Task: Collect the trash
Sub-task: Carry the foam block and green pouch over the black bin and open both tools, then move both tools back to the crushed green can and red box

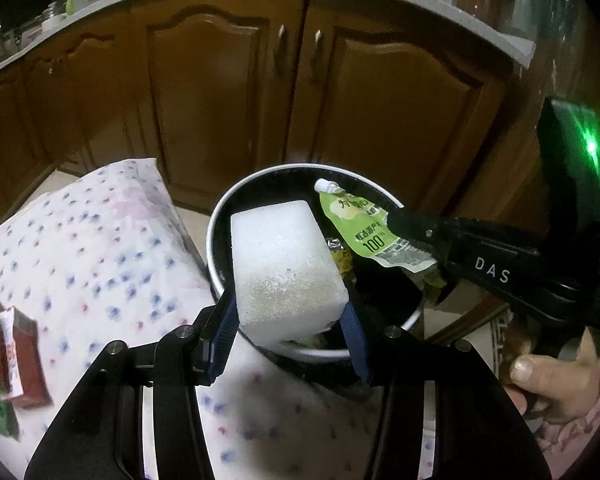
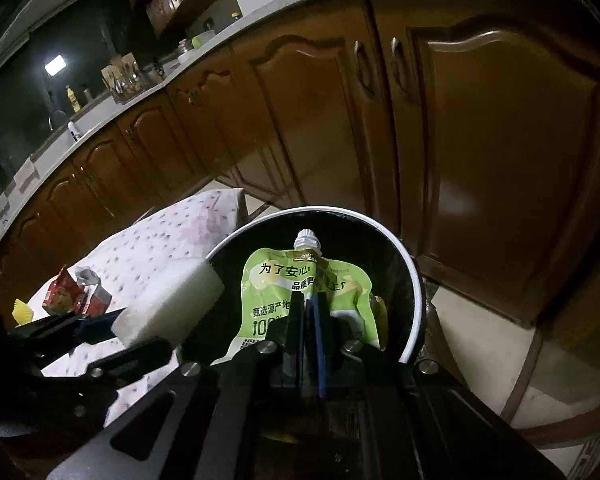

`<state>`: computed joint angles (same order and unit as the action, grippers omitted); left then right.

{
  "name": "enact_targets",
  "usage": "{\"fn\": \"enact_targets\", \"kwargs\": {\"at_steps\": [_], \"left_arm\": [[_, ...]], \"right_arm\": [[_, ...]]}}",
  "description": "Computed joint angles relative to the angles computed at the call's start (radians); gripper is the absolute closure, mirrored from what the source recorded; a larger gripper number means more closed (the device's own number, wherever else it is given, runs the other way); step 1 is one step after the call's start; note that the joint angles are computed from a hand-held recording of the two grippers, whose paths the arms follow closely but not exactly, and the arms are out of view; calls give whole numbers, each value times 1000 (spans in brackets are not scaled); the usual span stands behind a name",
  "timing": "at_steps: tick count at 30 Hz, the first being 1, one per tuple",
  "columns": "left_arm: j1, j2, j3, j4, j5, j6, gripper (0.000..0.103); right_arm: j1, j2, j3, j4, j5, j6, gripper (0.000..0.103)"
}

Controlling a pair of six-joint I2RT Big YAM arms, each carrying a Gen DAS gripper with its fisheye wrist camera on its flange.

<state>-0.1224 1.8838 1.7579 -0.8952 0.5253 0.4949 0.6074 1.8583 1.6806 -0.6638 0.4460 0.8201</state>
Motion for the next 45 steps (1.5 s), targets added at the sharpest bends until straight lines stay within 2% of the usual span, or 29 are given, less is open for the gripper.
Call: {"fn": "enact_targets", "kwargs": {"at_steps": [5, 11, 13, 16, 18, 20, 24, 29, 34, 39, 45], "left_arm": [[-15, 36, 38, -32, -27, -7, 55], [-25, 72, 86, -82, -51, -14, 49], [-27, 72, 89, -93, -51, -12, 40], [-22, 55, 67, -70, -40, -23, 29], [-14, 53, 62, -64, -28, -31, 28], [-2, 45, 51, -59, -20, -45, 28], [32, 31, 23, -52, -1, -77, 28], [86, -24, -68, 0, 13, -117, 28], [169, -68, -141, 13, 46, -132, 28], [245, -84, -167, 13, 64, -154, 28], [337, -94, -188, 19, 90, -183, 28]], "right_arm": [[-16, 18, 14, -9, -20, -3, 98], [-36, 27, 11, 4, -69, 11, 97], [-44, 20, -9, 27, -84, 34, 93], [-46, 4, -37, 50, -73, 58, 91], [-44, -6, -49, 59, -68, 66, 86], [-39, -16, -61, 68, -55, 72, 68], [-23, -43, -102, 122, -39, 93, 53], [14, -55, -121, 179, -13, 104, 24], [64, -46, -109, 218, 0, 122, 15], [108, -9, -62, 245, -17, 119, 14], [146, 74, 48, 213, -62, 104, 14]]}}
